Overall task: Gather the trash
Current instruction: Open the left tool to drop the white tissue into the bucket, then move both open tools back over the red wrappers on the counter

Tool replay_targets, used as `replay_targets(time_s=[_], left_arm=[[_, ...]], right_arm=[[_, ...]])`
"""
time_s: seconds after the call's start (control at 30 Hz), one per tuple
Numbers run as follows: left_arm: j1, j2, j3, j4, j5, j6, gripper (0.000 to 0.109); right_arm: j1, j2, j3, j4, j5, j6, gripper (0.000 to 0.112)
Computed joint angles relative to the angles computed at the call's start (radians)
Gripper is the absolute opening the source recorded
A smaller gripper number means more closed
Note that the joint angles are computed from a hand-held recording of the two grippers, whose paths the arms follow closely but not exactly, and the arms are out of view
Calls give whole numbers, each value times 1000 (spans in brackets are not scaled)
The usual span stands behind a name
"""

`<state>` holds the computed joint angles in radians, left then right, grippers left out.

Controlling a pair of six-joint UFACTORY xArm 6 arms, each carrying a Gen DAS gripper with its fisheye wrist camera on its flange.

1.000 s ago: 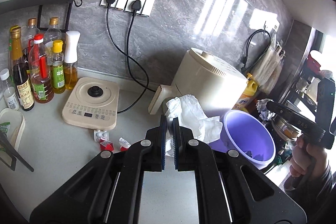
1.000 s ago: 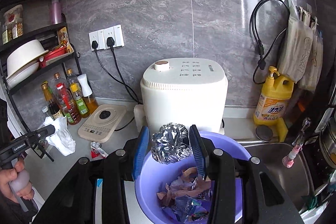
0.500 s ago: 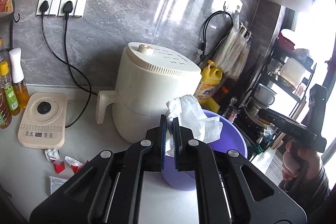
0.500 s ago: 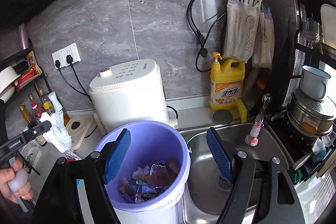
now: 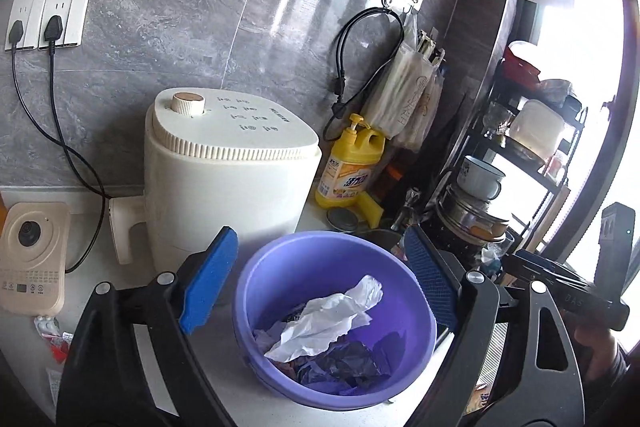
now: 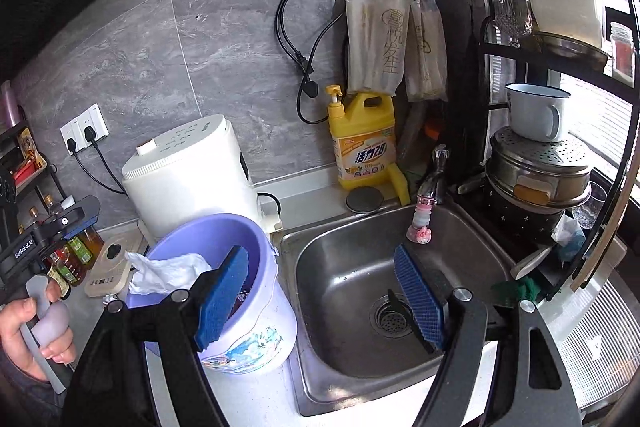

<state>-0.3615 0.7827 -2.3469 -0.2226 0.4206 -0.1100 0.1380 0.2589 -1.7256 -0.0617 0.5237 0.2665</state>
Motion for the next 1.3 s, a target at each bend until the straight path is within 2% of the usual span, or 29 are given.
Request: replay_targets(time_s=[0.13,0.3,0.5,0.67,0.87,1.03,1.2,1.3], left_arm=[[5,-7,12,62,27,-51,90],[22,-117,199,174,-32,-165,97],[63,-253,409,379,-58,-377,97],[97,-358,565,516,-70,-537,97],[133,-469,728,618,-71,-650,97],[169,-570,893,583,-120,-656,97],[202,-643,1013,573,-146,-675,96],[220,-670,1058,553,-145,-665,87]], right_arm=[[7,3,6,49,-3,-43,75],[38,64,-70,160,19,-143,86],[91,144,-177,284,71,-291,92],[122,210,-262,285,120,-283,92],[149,277,-357,301,186,-299,92],[188,333,-438,350,229,-357,92],[227,423,-582,383,303,-398,86],[249,512,-733,384,370,-400,83]])
